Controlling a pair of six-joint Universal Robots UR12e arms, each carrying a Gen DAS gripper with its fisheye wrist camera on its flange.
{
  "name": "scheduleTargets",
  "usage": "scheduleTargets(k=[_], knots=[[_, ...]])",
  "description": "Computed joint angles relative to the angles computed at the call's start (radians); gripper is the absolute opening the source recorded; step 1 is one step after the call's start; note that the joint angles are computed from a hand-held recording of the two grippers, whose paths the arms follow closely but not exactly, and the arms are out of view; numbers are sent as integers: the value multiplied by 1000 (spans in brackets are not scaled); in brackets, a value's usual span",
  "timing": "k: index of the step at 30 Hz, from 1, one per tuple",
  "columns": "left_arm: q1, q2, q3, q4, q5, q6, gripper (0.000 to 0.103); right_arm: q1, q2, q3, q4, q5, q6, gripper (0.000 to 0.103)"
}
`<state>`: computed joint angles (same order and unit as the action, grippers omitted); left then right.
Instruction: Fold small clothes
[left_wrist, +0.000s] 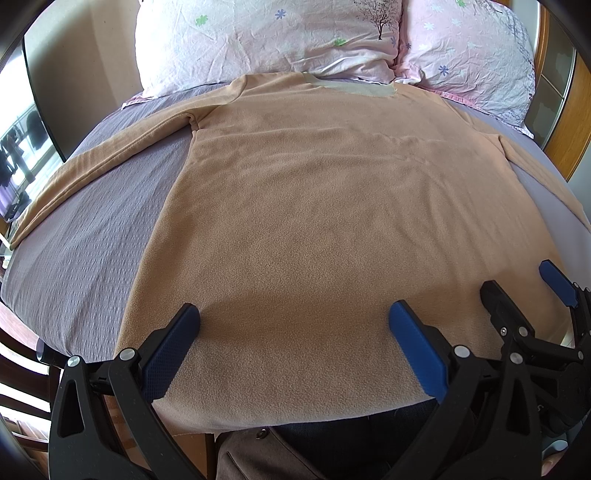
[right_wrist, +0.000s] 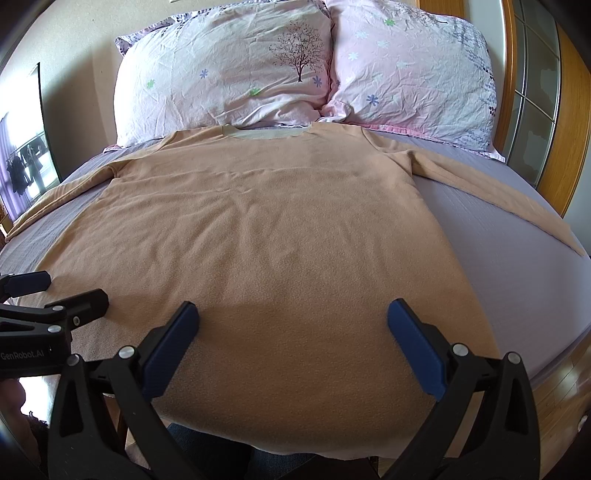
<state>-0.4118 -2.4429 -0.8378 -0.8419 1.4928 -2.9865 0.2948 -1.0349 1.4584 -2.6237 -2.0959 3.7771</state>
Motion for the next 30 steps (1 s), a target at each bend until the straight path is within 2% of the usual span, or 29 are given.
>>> scheduleTargets(k=[13, 17, 19, 21, 23, 24, 26, 28, 29, 30], knots=[[0, 0, -1, 3, 0, 0, 102, -3, -2, -2, 3, 3, -6, 101], [0, 6, -24, 52, -2, -3, 102, -8, -2, 15, -60, 15, -63, 101], [1, 14, -45, 95, -5, -5, 102, -24, -12, 44, -135, 74, -132, 101], [1, 21, -73, 160, -9, -7, 102, -55, -43, 96, -231, 177, -138, 101], [2, 25, -89, 192, -20, 0, 102, -90, -81, 156, -340, 225, -83, 101], [6, 21, -86, 192, -40, 9, 102, -109, -107, 182, -359, 202, -39, 101], [19, 17, -78, 189, -105, 11, 102, -144, -154, 218, -339, 133, 56, 101], [42, 6, -67, 232, -238, -22, 102, -196, -208, 261, -297, 77, 189, 100], [51, 0, -64, 278, -287, -44, 102, -223, -233, 282, -263, 66, 270, 93], [56, -6, -62, 323, -314, -62, 102, -258, -261, 305, -225, 72, 369, 80]])
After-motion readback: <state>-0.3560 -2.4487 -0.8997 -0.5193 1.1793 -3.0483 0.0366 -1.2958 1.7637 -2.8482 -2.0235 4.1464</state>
